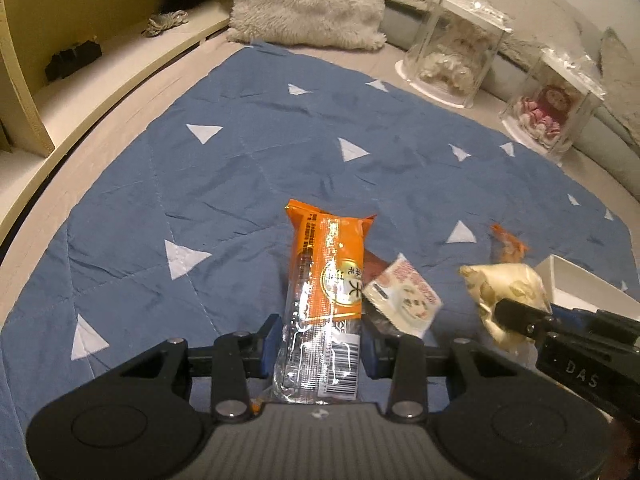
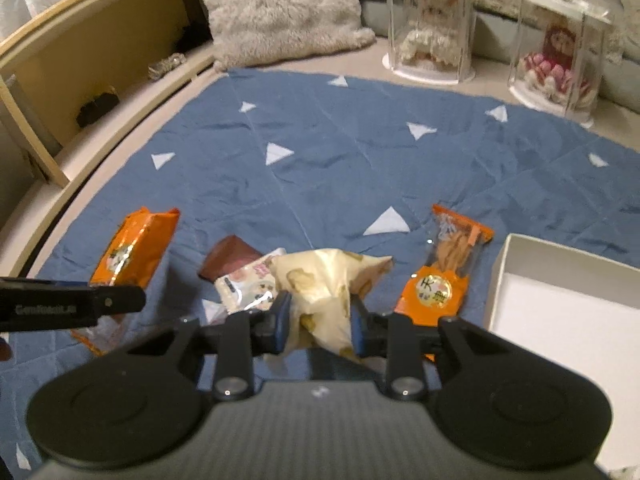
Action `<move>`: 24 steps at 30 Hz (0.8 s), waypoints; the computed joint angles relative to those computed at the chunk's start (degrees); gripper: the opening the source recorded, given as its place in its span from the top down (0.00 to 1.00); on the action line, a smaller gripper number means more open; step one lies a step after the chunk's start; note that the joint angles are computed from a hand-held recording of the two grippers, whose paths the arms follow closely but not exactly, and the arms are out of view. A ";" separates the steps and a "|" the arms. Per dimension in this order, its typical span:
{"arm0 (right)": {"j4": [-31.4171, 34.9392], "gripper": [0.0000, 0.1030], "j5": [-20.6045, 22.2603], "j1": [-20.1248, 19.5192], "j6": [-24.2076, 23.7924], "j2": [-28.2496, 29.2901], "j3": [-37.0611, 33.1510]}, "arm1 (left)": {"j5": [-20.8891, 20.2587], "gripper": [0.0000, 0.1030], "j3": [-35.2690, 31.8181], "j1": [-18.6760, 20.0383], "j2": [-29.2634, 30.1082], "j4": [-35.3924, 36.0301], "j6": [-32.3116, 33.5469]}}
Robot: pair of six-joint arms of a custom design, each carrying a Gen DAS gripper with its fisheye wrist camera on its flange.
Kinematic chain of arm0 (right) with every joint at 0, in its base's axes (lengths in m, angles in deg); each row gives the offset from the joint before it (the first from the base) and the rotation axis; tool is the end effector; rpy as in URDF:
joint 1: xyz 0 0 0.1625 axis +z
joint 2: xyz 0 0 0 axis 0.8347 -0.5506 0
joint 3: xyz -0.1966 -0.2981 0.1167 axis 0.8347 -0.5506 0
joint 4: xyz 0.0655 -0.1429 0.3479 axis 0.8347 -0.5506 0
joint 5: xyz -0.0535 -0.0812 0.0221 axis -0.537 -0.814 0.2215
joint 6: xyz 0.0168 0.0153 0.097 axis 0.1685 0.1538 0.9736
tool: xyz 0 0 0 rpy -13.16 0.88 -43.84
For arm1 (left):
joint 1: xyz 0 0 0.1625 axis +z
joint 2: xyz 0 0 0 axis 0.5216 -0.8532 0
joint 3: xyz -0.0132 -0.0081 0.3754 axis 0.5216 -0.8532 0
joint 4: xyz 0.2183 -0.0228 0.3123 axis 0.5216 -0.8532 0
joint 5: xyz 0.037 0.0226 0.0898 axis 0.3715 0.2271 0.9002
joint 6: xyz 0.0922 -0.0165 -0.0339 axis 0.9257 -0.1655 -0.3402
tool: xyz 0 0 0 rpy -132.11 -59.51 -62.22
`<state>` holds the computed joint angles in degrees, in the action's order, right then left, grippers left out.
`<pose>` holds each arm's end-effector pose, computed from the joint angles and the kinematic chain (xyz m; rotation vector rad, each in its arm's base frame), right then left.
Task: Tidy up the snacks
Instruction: 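Carry the orange bar in left tool over the tray while right tool carries the cream bag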
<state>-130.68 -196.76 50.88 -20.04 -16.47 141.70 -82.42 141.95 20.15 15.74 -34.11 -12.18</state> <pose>0.2958 -0.6088 0.0493 1.0309 -2.5367 0.3842 -0.1321 -0.5186 0.2325 -0.3694 2.2096 -0.8736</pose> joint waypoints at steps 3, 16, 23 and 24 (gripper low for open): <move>-2.08 0.67 0.36 0.21 -0.18 -1.86 2.06 | -0.46 0.59 -0.67 -1.07 0.48 2.06 -0.84; -9.40 0.67 0.47 0.01 0.22 -9.25 10.44 | 0.67 0.59 -0.85 -6.00 3.25 -1.90 2.59; -13.15 0.67 -1.86 -0.81 -0.62 -12.66 13.94 | 0.98 0.59 -2.37 -7.85 7.15 -6.38 7.08; -13.34 0.67 -2.20 -1.06 -0.76 -13.37 14.48 | 1.03 0.59 -2.77 -8.11 7.92 -6.90 7.93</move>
<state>-144.02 -198.97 49.82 -20.80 -29.83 156.17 -81.39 139.19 12.05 23.66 -41.00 -4.25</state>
